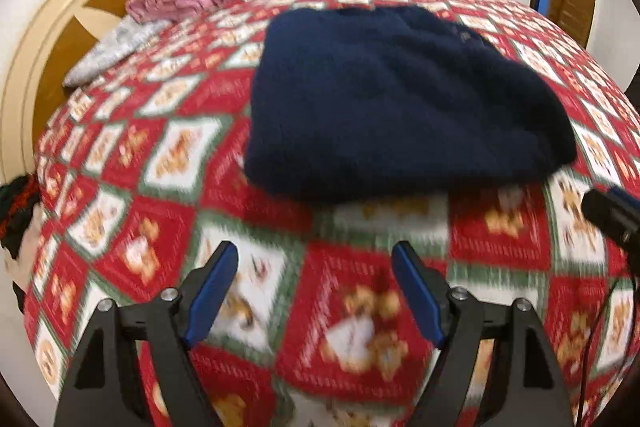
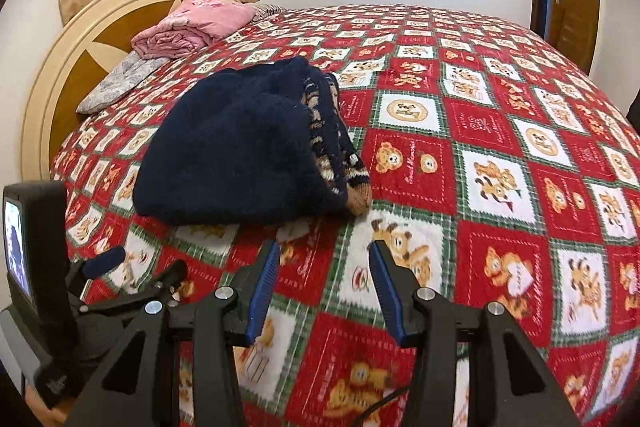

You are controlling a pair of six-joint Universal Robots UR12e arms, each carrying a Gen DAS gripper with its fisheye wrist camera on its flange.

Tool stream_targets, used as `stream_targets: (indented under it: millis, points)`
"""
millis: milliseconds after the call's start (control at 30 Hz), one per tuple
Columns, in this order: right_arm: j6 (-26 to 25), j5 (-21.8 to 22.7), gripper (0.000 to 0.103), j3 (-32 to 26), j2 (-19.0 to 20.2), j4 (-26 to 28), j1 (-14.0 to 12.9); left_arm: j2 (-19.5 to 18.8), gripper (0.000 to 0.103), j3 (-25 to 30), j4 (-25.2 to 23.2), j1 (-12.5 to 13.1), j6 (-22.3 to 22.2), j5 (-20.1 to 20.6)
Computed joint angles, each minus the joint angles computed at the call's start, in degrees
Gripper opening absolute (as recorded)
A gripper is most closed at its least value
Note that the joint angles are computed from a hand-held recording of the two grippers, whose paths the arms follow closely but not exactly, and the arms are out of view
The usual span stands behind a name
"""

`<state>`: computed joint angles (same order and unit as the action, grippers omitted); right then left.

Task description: Fold small clothes

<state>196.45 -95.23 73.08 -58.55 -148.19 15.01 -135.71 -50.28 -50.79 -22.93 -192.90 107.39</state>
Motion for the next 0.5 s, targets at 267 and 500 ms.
stream_targets:
  millis: [267,500]
  points:
    - [3.23,-0.68,0.049,2.39,-2.65,3.56,1.05,5.0,0.082,-7.57,5.57,-0.35,-0.15,-2.35]
    - [0.18,-10.62,0.049,6.6,-6.89,-8.2,3.79,10.5,0.103,-16.82,26.05,-0.97,1.23,-0.39]
